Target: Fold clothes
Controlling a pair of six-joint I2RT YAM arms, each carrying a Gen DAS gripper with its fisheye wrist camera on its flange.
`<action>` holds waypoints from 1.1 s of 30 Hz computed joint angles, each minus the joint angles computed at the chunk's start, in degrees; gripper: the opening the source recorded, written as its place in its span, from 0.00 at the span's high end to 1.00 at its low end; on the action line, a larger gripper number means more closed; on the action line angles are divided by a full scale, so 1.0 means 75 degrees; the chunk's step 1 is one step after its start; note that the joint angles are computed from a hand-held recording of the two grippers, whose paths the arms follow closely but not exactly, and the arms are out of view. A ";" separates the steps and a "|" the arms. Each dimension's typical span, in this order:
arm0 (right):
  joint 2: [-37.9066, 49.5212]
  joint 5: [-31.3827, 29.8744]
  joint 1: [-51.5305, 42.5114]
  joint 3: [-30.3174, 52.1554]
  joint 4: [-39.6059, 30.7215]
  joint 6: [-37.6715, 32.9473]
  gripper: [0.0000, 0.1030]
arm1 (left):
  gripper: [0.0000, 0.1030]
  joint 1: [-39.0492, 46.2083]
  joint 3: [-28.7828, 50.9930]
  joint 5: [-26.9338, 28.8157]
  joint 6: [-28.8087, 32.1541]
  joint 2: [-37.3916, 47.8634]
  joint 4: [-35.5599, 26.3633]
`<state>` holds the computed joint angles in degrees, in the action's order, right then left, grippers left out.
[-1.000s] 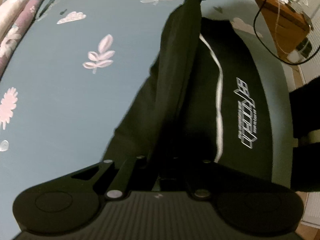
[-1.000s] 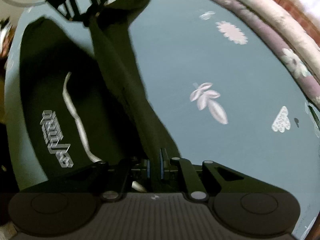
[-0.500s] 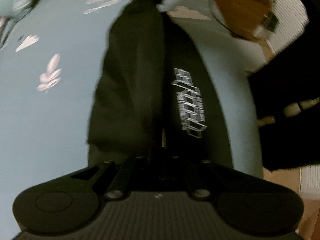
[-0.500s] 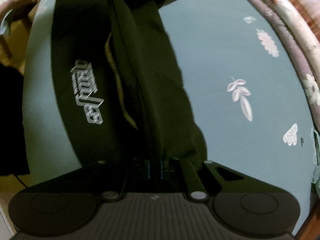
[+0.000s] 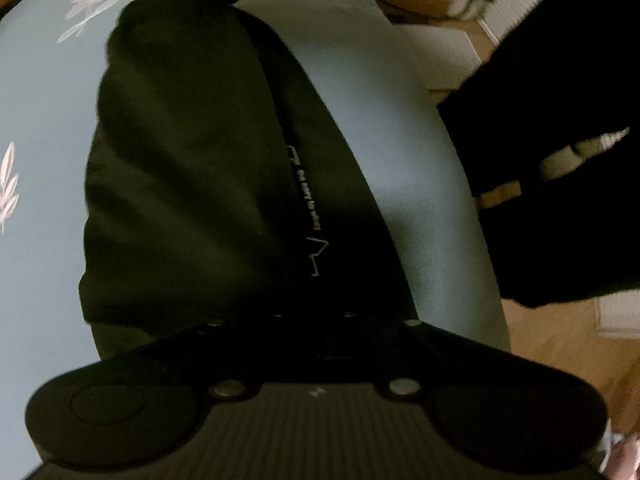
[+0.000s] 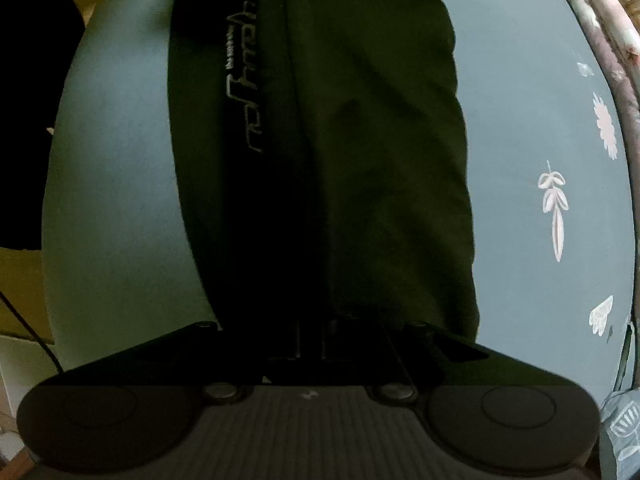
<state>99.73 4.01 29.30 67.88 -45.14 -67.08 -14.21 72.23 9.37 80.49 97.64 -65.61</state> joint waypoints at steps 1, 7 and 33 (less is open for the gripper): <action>-0.0007 0.0027 0.0005 -0.0027 0.0024 -0.0020 0.90 | 1.00 -0.0080 -0.0158 -0.0047 0.0018 -0.0079 0.0121; -0.0085 -0.0043 -0.0045 -0.0148 0.0047 -0.0119 0.90 | 1.00 -0.0496 -0.0856 -0.0098 0.0073 -0.0336 0.0425; 0.0160 -0.0118 0.0122 -0.0114 0.0202 0.0205 0.88 | 1.00 -0.1503 -0.2186 -0.0864 -0.0645 -0.0633 0.1747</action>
